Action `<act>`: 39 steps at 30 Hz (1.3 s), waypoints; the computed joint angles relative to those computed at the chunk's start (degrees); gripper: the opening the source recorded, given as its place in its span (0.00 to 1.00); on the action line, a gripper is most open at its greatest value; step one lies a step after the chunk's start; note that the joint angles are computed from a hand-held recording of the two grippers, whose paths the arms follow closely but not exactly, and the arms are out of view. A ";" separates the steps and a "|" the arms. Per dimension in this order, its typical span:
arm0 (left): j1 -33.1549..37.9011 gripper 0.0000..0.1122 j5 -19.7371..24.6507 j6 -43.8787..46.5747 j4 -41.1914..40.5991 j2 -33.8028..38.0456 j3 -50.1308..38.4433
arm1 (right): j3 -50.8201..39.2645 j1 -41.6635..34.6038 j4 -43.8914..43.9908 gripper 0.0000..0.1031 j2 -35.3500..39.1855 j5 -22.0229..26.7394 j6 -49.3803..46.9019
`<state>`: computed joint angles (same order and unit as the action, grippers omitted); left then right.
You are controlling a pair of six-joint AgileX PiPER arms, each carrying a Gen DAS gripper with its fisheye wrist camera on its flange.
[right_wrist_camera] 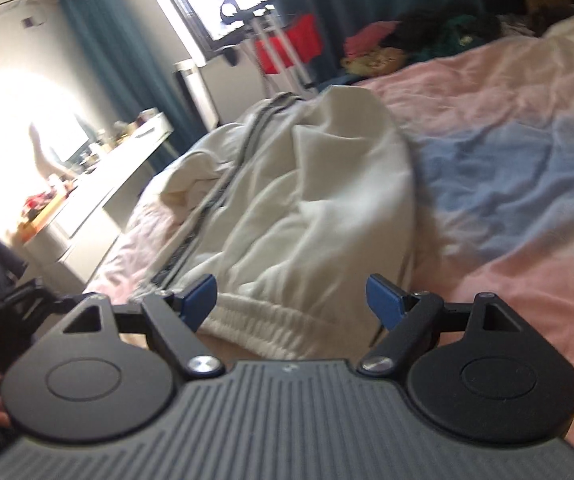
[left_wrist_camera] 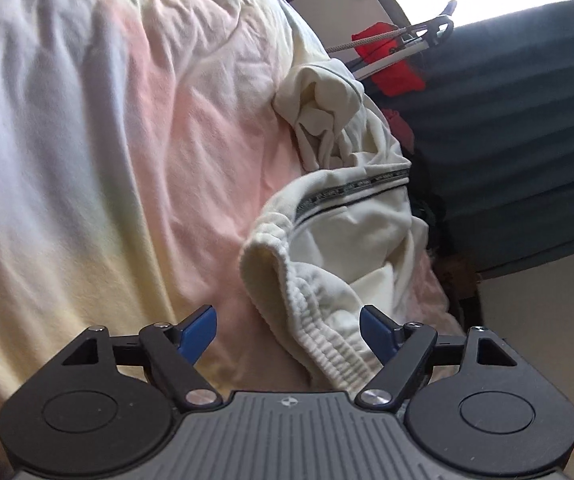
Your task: Fold clothes
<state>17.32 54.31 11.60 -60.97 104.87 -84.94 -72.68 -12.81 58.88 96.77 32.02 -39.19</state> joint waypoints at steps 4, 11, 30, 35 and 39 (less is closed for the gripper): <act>-3.01 0.73 -0.85 2.57 -2.68 5.58 -5.87 | -1.79 -2.06 -0.02 0.81 4.58 2.68 7.76; -6.42 0.57 -7.71 1.43 -1.98 10.39 -8.14 | -1.77 -5.21 4.39 0.83 9.24 6.76 16.54; -1.61 0.09 -12.84 -1.17 -12.83 11.62 -6.88 | -3.69 2.05 -4.93 0.82 10.34 1.22 17.75; -3.30 0.17 -11.45 -11.68 3.91 13.60 -13.22 | -3.93 1.78 -1.94 0.83 12.41 2.67 16.39; -3.53 0.27 -11.59 -11.75 8.94 9.76 -10.62 | -1.71 0.25 5.03 0.83 12.12 2.55 12.58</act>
